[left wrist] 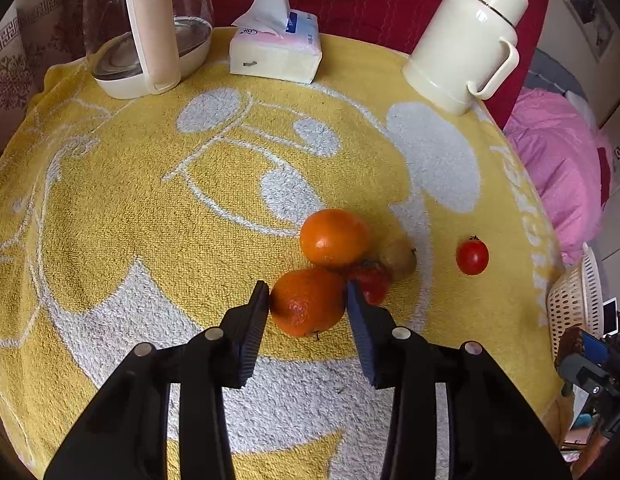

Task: Organize fruits
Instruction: 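Close the left gripper on the large orange while the right lifts the dark brown fruit, then drop the dark brown fruit into the white basket with the right gripper while the left lifts the orange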

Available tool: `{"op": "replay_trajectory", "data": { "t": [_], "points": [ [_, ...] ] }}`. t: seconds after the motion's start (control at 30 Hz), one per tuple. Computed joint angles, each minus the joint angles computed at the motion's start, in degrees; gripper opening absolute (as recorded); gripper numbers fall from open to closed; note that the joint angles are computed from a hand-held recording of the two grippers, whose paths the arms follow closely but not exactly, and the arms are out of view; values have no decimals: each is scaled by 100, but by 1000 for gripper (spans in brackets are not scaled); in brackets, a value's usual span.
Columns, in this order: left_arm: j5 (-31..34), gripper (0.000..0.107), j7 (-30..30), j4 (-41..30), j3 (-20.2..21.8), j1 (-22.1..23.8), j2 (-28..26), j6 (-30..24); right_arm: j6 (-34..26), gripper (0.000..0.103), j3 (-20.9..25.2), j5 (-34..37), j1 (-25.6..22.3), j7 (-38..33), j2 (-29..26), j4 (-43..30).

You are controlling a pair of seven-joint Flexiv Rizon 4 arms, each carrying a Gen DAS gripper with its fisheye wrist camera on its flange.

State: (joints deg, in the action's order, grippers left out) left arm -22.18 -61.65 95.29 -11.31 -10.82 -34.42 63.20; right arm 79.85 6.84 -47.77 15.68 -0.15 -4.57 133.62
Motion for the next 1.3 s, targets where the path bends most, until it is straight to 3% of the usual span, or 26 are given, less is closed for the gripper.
{"op": "replay_trajectory", "data": {
  "t": [0.47,0.93,1.07,1.3],
  "points": [
    [-486,40,43,884,-290,-23,829,563,315,46,138,-587,-774,413,868,642],
    [-1348,40,351,1598,-614,-417,1634,1207,117,46,562,504,-1909,-496,2283,1536],
    [-1567,40,431,1747,-657,-568,1844,1372,229,46,610,731,-2109,-799,2402,1620],
    [-1676,40,410,1934,-546,-873,2160,1537,551,46,574,1238,-2200,-1390,2129,1614]
  ]
}}
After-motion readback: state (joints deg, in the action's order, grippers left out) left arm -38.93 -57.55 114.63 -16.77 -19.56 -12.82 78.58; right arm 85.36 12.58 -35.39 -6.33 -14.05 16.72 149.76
